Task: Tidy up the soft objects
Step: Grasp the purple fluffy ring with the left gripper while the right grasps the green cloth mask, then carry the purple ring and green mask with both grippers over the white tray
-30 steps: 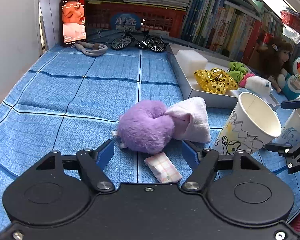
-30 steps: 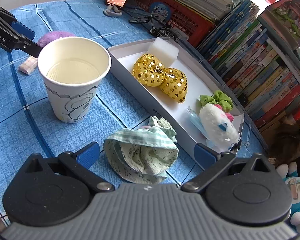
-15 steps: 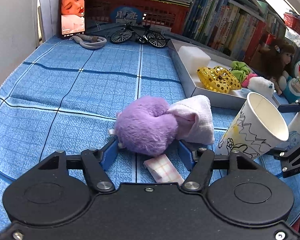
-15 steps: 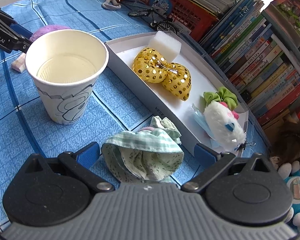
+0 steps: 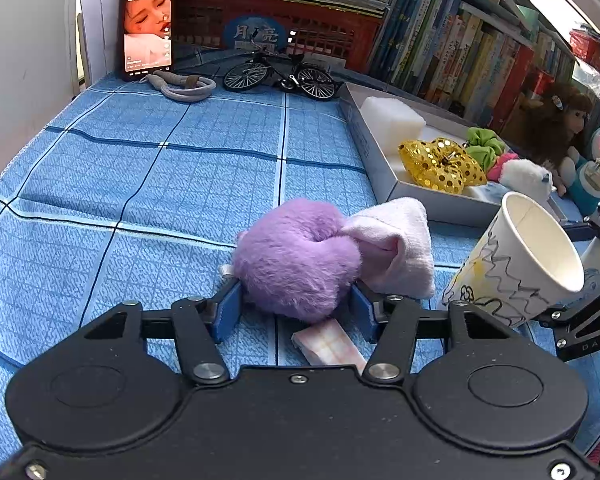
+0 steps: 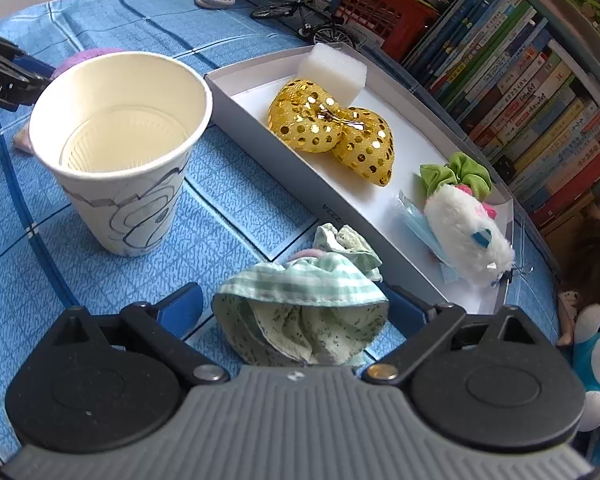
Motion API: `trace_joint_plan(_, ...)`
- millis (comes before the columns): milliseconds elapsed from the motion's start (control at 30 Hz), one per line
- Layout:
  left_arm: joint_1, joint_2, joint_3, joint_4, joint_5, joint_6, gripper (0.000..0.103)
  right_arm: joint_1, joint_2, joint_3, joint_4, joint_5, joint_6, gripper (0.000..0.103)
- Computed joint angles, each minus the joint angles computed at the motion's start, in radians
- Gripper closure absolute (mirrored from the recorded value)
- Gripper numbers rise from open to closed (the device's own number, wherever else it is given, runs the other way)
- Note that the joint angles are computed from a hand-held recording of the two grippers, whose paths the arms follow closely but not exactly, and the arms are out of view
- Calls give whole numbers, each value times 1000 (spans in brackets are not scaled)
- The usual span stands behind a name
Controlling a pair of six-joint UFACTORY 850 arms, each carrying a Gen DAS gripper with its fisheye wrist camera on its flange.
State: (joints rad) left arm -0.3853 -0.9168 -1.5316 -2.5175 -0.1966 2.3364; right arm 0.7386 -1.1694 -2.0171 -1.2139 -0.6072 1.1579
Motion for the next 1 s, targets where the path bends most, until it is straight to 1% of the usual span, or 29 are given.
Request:
trace_joint_plan(67,3,1,-2,-8,-7,1,49,0,2,1,-7,-5,9,6)
trace_joint_plan(133,2,-4,-10,-31,-2,26,43,-3,4,-1,-1,-3,15,8)
trace_joint_plan(233,1,-19,-34,43,9,-47,35,-9,0,-13,46,12,-5,14)
trace_joint_plan(267,0,-26,-44,75,12,-81,34,-9,-4,-19,55,11,-10,15)
trace_joint_plan(333,-2,-36,-59,62,16,-75,31,-8,-13,-31,61,5,-18,17)
trace_joint_plan(400,-2,-44,-71,76,16,-92,31,-7,-18,-37,62,7,-10,19)
trace_joint_plan(433,-1,-47,-75,85,14,-103,31,-7,-18,-37,57,8,4,24)
trace_joint_plan(467,0,-49,-76,69,8,-94,32,-6,-17,-34,49,9,24,35)
trace_joint_plan(500,1,-49,-73,42,-1,-72,46,-4,-14,-29,33,10,55,42)
trace_joint_plan(533,1,-49,-72,41,-2,-69,49,-1,-12,-24,10,4,92,47)
trace_joint_plan(567,2,-45,-66,16,-6,-45,50,1,-7,-14,-15,2,130,52)
trace_joint_plan(667,1,-24,-35,-106,-31,61,51,7,17,26,-98,12,243,55)
trace_joint_plan(733,1,-7,-19,-145,-44,105,51,11,36,54,-155,13,310,55)
trace_joint_plan(867,-5,32,15,-264,-67,246,51,18,81,110,-255,9,430,55)
trace_joint_plan(933,-8,47,22,-289,-74,275,50,18,100,131,-291,6,471,55)
trace_joint_plan(1000,-8,59,22,-248,-78,232,50,19,118,151,-327,-1,514,55)
